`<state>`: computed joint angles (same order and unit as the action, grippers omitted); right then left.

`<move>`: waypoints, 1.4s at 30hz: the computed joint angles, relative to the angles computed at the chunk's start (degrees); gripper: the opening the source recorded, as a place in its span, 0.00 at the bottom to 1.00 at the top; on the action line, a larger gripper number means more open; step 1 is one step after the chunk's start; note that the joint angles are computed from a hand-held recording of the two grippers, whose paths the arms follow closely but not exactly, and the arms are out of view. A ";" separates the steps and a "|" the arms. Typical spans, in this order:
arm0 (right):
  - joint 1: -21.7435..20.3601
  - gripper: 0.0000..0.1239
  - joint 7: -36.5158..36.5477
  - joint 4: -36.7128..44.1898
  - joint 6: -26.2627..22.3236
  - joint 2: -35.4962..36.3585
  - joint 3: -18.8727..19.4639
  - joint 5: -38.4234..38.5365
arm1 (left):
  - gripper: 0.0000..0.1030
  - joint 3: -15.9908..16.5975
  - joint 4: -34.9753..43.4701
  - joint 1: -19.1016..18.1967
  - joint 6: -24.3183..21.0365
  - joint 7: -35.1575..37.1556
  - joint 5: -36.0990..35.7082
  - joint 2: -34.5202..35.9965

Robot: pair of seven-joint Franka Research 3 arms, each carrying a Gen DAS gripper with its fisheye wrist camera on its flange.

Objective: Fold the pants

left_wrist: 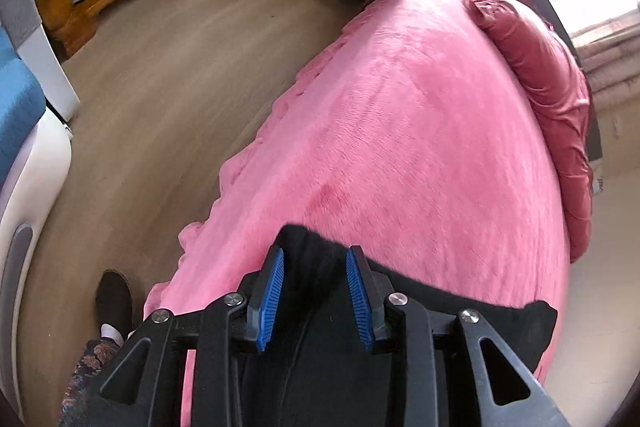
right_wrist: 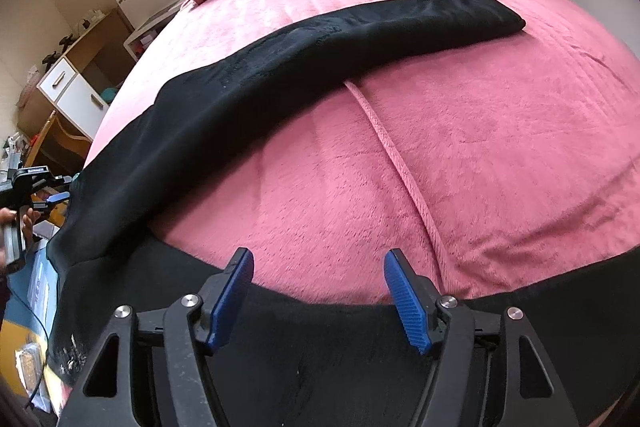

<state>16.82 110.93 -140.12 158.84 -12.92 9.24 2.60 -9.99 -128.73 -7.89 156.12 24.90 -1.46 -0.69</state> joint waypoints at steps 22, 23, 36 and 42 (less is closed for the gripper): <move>-0.67 0.58 3.70 2.54 -1.81 2.43 -0.26 -4.30 | 0.10 -1.74 -0.43 -2.18 1.50 -4.32 20.23 -4.49; -0.63 0.58 3.31 2.83 -1.86 2.55 -0.48 -4.13 | 0.10 -2.02 -2.25 -2.03 4.56 -5.14 21.82 -6.06; 2.42 0.58 -8.59 19.20 -5.35 12.88 -2.66 6.52 | 0.08 -5.91 -19.14 -9.26 23.52 -3.46 26.91 -26.51; 3.73 0.58 -6.66 38.61 -11.75 26.17 -3.66 9.12 | 0.08 -7.27 -23.44 -13.69 23.21 -0.64 21.63 -29.38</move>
